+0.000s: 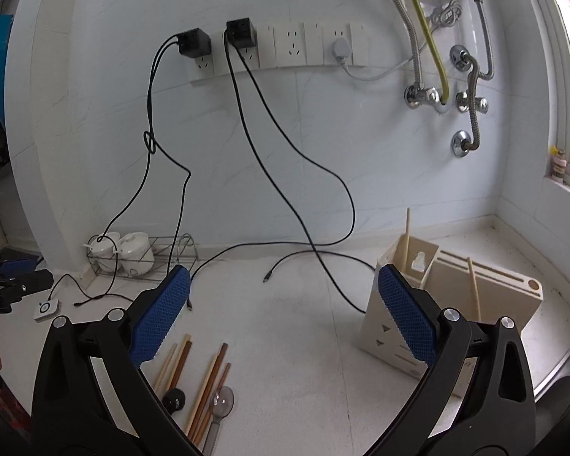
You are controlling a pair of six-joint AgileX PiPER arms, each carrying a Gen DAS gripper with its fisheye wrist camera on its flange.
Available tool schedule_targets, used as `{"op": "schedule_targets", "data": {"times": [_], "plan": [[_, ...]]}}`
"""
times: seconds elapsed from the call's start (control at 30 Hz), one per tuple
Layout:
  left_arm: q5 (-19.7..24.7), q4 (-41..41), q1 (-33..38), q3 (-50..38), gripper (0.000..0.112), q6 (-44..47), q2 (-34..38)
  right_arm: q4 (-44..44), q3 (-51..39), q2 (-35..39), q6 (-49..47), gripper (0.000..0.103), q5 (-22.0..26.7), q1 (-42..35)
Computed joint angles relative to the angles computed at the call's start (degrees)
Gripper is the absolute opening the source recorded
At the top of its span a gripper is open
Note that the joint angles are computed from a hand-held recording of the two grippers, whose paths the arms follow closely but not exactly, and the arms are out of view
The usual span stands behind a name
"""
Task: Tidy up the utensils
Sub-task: 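Position the open right gripper over the clear spoon while the left gripper moves over a pale chopstick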
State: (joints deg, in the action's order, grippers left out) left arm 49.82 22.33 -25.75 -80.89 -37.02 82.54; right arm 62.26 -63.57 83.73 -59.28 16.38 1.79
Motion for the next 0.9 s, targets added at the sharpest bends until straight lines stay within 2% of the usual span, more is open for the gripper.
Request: {"op": "schedule_targets", "data": {"times": [0.13,0.27,0.4,0.53,0.67,0.7,0.73,0.9], "plan": [[-0.1,-4.8,1.5,2.0,0.098,1.9,0.9,-10.5,-0.9,2.5,12.1,0.094,4.0,1.1],[-1.0,-7.4,1.6,4.3,0.098,2.2,2.4,-23.0,-3.2,6.6,24.5,0.073,8.3,3.3],[-1.5,-12.2,2.5,5.6,0.096,3.9,3.9,-28.5,-2.6,9.0,30.7,0.068,9.6,4.6],[-0.1,-13.2,2.4,5.9,0.086,2.5,6.6,-30.3,-2.1,11.3,32.2,0.059,11.3,4.8],[-0.9,-13.9,2.6,8.0,0.071,0.9,7.9,-28.6,-2.4,13.7,29.4,0.049,14.1,4.4],[-1.1,-14.2,2.7,8.6,0.071,0.8,8.1,-28.1,-2.6,14.4,28.7,0.042,14.9,4.2],[-1.5,-15.2,3.0,9.2,0.070,1.1,8.3,-28.1,-2.9,15.1,28.8,0.040,15.8,4.1],[-2.4,-17.6,2.7,10.4,0.070,2.3,10.0,-28.5,-3.4,17.4,28.9,0.037,18.0,4.3]]}}
